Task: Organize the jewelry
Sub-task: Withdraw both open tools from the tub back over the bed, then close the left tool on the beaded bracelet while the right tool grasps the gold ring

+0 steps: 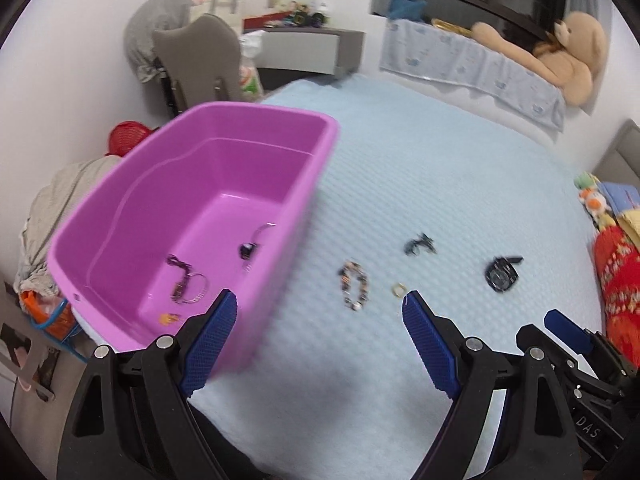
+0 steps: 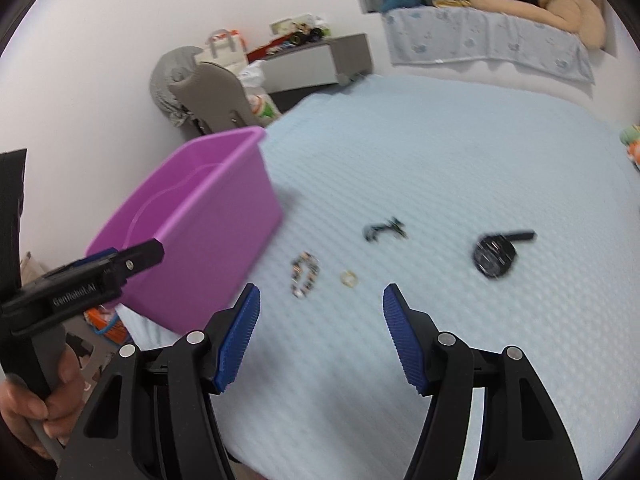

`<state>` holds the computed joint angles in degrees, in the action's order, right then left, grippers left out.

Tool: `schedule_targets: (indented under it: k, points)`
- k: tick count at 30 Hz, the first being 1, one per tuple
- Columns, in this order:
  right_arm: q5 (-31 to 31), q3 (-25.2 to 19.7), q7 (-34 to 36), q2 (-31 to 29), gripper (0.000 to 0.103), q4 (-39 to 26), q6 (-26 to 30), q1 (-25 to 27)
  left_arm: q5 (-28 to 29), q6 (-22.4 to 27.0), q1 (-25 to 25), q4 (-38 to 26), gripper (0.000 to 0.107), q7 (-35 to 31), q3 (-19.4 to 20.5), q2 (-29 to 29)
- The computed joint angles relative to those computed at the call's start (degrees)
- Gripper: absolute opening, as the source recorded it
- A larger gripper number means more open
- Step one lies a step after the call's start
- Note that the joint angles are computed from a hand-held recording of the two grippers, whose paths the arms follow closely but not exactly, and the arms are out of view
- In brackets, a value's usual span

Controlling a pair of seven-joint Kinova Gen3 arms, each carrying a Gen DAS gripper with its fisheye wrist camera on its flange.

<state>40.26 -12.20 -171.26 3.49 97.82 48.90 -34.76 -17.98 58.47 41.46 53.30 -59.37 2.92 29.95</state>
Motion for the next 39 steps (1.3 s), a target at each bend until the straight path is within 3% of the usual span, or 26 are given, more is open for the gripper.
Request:
schedule_targets:
  k: [10, 19, 29, 39]
  points:
    - [-0.05, -2.54, -10.49, -5.0, 0.062, 11.62, -0.13, 2.14, 1.5, -2.04, 1.49, 2.55, 0.083, -1.37, 1.2, 2.01]
    - [1.19, -3.12, -14.96, -5.34, 0.063, 16.57, -3.04, 4.5, 2.31, -3.83, 1.86, 2.75, 0.083, -1.17, 0.39, 4.98]
    - [4.79, -0.65, -16.94, -2.1, 0.063, 19.23, -8.05, 5.81, 1.93, -6.13, 1.8, 1.14, 0.083, 1.88, -1.58, 9.54]
    - [7.2, 4.05, -16.38, 1.08, 0.064, 19.94, -13.68, 8.1, 1.87, -3.95, 1.69, -6.77, 0.083, 2.12, -2.92, 17.0]
